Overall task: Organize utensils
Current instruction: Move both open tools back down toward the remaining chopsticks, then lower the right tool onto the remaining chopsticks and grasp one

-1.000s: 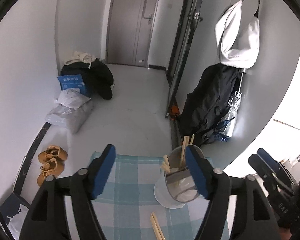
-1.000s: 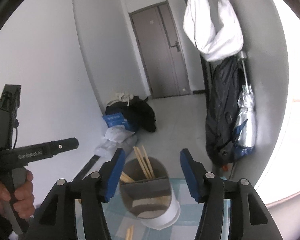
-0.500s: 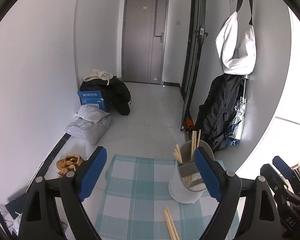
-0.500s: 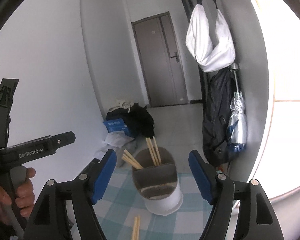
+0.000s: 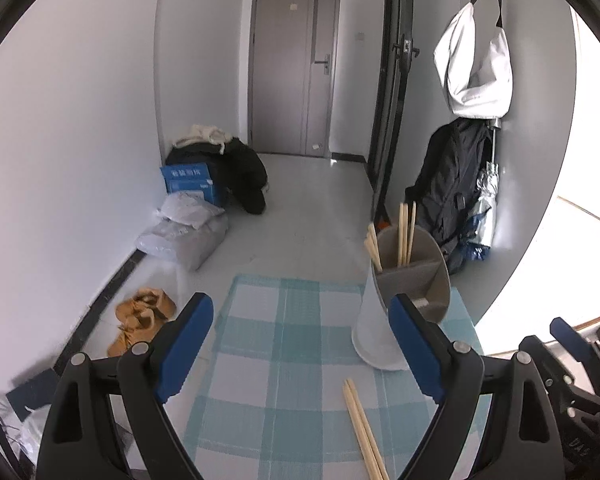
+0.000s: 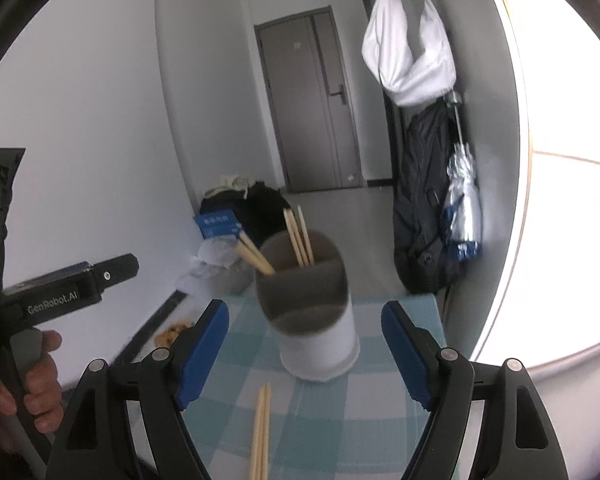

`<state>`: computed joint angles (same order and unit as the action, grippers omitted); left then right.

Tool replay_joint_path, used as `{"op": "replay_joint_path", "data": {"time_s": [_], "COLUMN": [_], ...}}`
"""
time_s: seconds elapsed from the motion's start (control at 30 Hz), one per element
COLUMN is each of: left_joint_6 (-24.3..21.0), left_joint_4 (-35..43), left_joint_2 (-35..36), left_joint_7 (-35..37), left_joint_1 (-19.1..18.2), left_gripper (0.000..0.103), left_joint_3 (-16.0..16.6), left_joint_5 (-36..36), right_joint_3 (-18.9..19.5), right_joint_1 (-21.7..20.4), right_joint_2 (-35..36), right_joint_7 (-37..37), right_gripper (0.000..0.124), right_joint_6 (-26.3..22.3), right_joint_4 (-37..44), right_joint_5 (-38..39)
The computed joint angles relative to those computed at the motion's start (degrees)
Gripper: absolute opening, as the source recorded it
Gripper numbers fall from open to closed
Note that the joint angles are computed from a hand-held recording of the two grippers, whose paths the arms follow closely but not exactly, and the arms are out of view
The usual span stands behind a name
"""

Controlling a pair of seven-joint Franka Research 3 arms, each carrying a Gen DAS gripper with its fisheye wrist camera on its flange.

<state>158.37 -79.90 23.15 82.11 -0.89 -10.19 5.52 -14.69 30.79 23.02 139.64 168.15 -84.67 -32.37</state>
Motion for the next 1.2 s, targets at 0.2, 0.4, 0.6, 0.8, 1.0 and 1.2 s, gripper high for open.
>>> {"op": "replay_joint_path", "data": {"time_s": [0.2, 0.4, 0.6, 0.8, 1.0, 1.2], "left_joint_6": [0.19, -2.55, -4.47, -12.72, -15.63, -16.42], "left_joint_4": [-2.22, -0.68, 1.07, 5.57, 9.65, 11.14], "left_joint_2": [-0.14, 2.01, 4.45, 7.60, 10.27, 11.28], "left_joint_7": [1.11, 3.52, 4.19, 2.35, 1.82, 2.37], "left_joint_1": [1.01, 1.61, 1.62, 1.49, 2.06, 2.53], "left_gripper": [0.086, 0.086, 0.086, 0.086, 0.086, 0.086], "left_joint_3": [-1.07, -2.26, -2.08, -0.85, -0.61, -0.52], "left_joint_5": [-1.79, -4.26, -5.30, -5.55, -6.38, -5.97], "right_joint_3": [0.67, 2.74, 6.70, 9.16, 10.56, 12.44], "right_joint_1": [-0.27, -1.75, -4.59, -5.64, -6.10, -7.04], "right_joint_2": [-0.47, 0.27, 2.96, 7.53, 13.73, 21.65], "right_joint_7": [0.26, -2.30, -9.11, -16.38, -22.21, -28.23], "right_gripper": [0.079, 0.079, 0.079, 0.079, 0.078, 0.071], "right_joint_6": [-0.50, -2.88, -6.74, -15.12, -23.94, -31.72], "right_joint_4": [-2.55, -2.81, -0.64, 5.34, 14.51, 26.65], "right_joint_5": [0.71, 3.46, 10.81, 16.88, 21.77, 26.74]}}
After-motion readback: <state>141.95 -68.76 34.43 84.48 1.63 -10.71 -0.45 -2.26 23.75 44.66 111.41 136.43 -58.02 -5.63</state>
